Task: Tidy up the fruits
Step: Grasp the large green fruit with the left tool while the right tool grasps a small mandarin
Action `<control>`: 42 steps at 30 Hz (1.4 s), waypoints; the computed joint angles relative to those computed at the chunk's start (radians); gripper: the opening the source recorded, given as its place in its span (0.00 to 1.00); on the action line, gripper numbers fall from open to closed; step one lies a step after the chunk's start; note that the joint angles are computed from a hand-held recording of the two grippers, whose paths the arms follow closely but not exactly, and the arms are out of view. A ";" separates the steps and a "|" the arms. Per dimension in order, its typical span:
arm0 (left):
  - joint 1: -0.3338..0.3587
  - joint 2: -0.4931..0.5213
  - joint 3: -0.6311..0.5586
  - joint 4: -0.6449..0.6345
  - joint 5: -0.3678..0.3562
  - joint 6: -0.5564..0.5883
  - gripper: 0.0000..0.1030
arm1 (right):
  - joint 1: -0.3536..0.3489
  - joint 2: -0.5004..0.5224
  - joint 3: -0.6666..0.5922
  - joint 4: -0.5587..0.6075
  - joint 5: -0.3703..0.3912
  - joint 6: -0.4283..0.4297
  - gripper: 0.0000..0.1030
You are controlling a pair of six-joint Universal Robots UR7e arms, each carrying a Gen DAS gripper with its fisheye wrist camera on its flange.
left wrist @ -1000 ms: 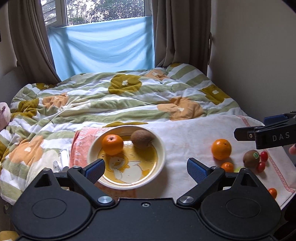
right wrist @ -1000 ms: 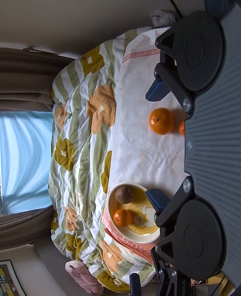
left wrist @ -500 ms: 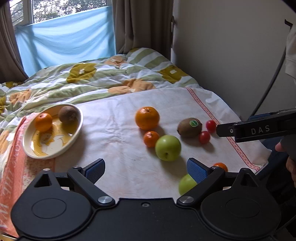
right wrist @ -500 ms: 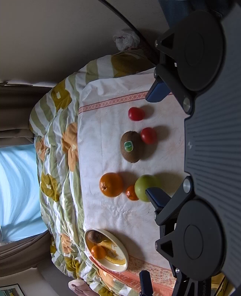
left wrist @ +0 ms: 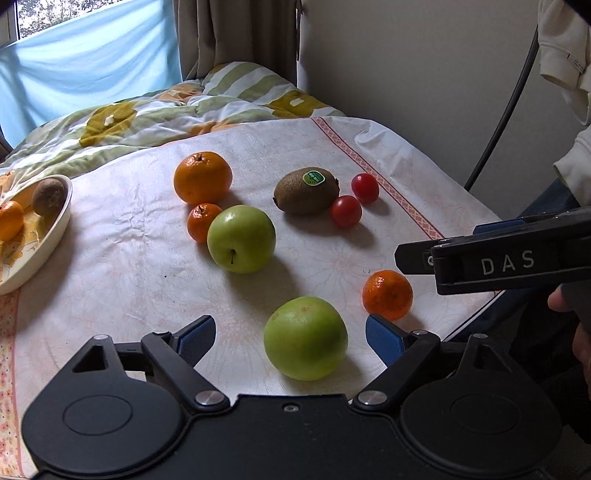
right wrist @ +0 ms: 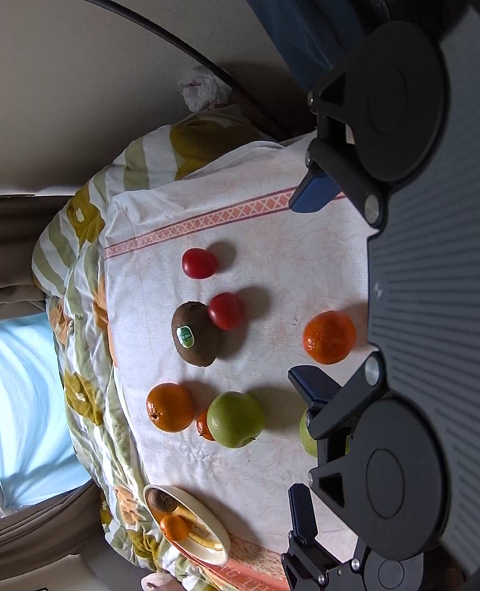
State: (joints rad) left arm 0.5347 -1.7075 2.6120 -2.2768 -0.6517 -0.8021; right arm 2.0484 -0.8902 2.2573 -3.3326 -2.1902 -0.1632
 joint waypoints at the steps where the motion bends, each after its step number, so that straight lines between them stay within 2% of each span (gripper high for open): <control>1: 0.009 0.013 0.003 -0.024 -0.003 0.014 0.85 | -0.004 0.005 0.001 -0.002 0.005 0.000 1.00; 8: 0.050 0.076 0.010 -0.102 -0.024 0.058 0.72 | -0.016 0.037 0.003 -0.007 0.023 0.017 0.95; 10: 0.057 0.086 0.013 -0.120 -0.028 0.069 0.65 | -0.018 0.046 0.002 -0.010 0.028 0.018 0.94; 12: 0.055 0.093 0.022 -0.152 -0.025 0.085 0.63 | -0.019 0.054 0.001 -0.016 0.029 0.015 0.93; 13: 0.055 0.098 0.025 -0.169 -0.025 0.103 0.58 | -0.020 0.057 -0.001 -0.013 0.031 0.015 0.92; 19: 0.055 0.103 0.030 -0.191 -0.021 0.126 0.57 | -0.027 0.066 -0.009 0.008 0.043 0.025 0.80; 25: 0.050 0.070 0.025 -0.112 -0.009 0.075 0.57 | -0.031 0.073 -0.013 0.020 0.054 0.039 0.74; 33: 0.034 -0.026 0.017 0.068 0.024 -0.023 0.57 | -0.027 0.088 -0.023 0.024 0.066 0.043 0.68; 36: 0.027 -0.053 0.013 0.119 0.034 -0.056 0.57 | -0.026 0.091 -0.027 0.032 0.064 0.046 0.63; 39: 0.024 -0.069 0.010 0.153 0.041 -0.078 0.57 | -0.026 0.094 -0.030 0.042 0.064 0.049 0.53; 42: 0.021 -0.077 0.007 0.171 0.048 -0.091 0.57 | -0.026 0.095 -0.028 0.034 0.063 0.037 0.53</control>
